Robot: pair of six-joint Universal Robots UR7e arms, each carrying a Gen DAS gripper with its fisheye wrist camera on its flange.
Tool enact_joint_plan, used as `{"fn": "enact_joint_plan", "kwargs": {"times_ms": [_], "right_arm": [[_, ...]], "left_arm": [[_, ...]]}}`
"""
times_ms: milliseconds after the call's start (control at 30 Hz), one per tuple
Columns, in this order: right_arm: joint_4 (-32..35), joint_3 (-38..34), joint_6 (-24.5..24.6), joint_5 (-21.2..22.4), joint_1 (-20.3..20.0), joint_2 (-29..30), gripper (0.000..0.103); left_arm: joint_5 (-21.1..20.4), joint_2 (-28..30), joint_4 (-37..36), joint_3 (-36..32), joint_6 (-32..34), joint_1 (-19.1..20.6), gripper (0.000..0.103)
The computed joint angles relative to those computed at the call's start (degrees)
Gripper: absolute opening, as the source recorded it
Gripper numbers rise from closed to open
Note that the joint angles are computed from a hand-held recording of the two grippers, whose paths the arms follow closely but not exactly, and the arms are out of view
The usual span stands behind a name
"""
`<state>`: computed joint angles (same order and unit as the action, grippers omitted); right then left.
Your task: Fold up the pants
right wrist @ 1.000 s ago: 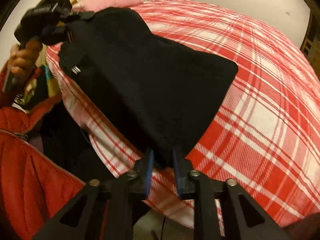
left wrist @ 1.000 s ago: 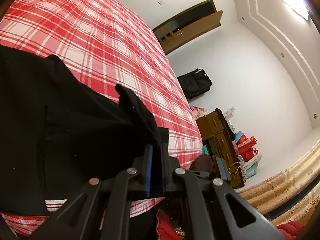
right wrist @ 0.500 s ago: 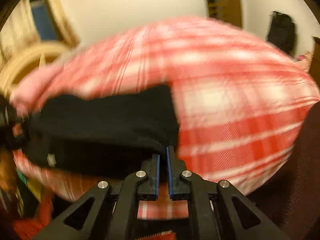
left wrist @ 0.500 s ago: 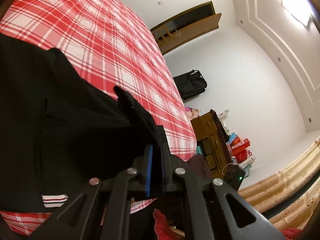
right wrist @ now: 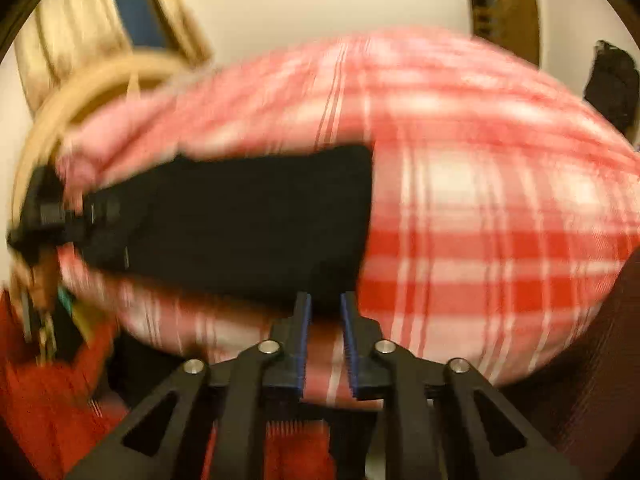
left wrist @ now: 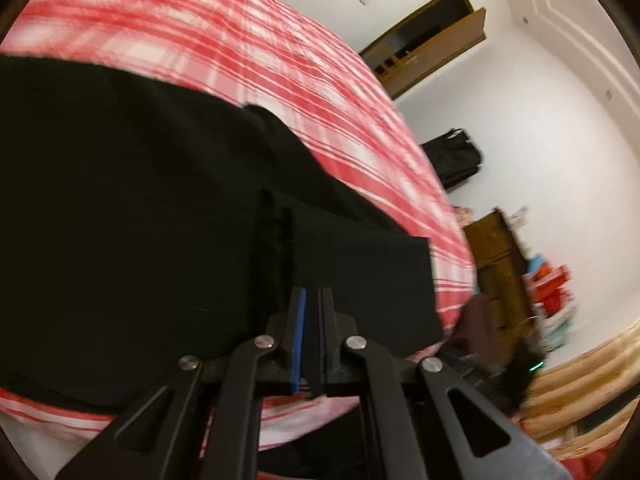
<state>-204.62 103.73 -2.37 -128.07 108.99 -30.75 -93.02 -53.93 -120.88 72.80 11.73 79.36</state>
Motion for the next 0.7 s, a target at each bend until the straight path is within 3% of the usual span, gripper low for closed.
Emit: {"fn": "enact_joint_plan", "kwargs": {"times_ms": [133,200,300,433,500,600,700], "right_arm": [[3.26,-5.21,-4.00,-4.79,-0.58,1.73,0.008],[6.18,-5.51,-2.05,-5.25,-1.78,1.47,0.008],[6.00,1.40,7.27,7.32,-6.47,-3.05,0.008],[-6.39,5.48,16.25,22.47,-11.75,-2.67,0.008],[-8.19,5.88,17.18,25.60,-12.77,-2.80,0.008],[-3.02,3.42,17.13,24.24,-12.70,-2.51,0.008],[-1.69,2.47,18.80,29.53,-14.27,-1.54,0.008]], "left_arm": [[1.27,-0.93,-2.45,1.40,2.37,-1.48,0.005],[1.02,-1.19,-2.68,2.80,5.37,-2.81,0.005],[-0.67,0.05,-1.04,3.75,9.02,-5.28,0.005],[-1.39,4.59,0.56,2.62,14.06,-9.08,0.005],[-2.26,7.38,1.26,1.57,15.73,-10.64,0.005],[-0.92,11.91,0.39,0.72,19.20,-12.90,0.005],[1.29,15.34,2.85,-1.15,19.02,-13.53,0.005]]}}
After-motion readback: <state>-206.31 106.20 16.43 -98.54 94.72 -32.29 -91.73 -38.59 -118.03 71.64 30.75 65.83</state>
